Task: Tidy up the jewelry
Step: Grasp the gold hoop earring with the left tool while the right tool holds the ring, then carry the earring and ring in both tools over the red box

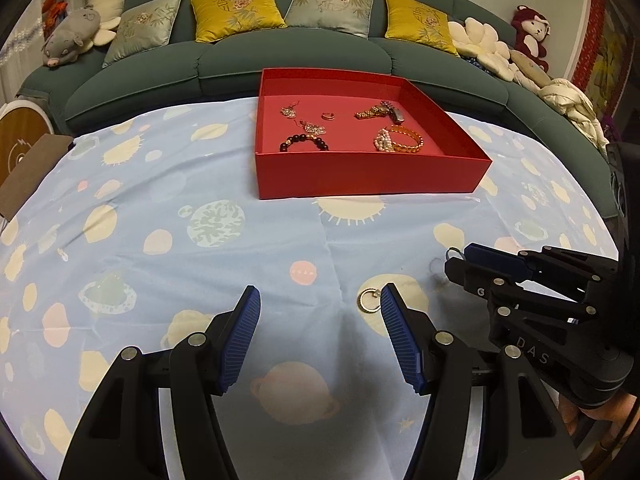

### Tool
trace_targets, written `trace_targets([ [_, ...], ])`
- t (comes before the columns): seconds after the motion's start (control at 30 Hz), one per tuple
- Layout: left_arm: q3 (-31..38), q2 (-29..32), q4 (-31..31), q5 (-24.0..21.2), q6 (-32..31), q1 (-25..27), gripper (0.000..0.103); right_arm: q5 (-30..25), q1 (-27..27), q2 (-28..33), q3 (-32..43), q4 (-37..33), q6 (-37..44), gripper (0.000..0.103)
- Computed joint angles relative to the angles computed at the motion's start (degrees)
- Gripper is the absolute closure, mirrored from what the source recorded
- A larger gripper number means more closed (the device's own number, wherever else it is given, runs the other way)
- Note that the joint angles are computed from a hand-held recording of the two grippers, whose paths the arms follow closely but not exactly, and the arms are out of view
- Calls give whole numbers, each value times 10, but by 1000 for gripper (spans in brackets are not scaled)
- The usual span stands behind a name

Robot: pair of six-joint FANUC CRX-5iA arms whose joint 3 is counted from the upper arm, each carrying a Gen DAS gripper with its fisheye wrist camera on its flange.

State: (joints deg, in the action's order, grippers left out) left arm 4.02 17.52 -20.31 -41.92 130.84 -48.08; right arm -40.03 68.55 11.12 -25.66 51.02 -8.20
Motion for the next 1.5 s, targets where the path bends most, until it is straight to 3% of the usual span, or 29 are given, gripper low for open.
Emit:
trace_targets([
  [0.57,43,55,17,-16,-27,-15,43,-14,3,-50,-57,-2,-30,83],
  [0.97,30,60,28,25,-8,-5,44,-18,9,-81,-93,-12,-45,83],
  [1.13,78,84,-65,-24,39,-39,57,-17,10,-92,-104,-10,-53,83],
  [1.23,79,85,-67,-23,31,-42,73,-17,9,-100,-112,-10,-60,83],
  [1.5,72,78,-72,-25,45,-42,93,-18,8,-116,-126,-8,-75,83],
])
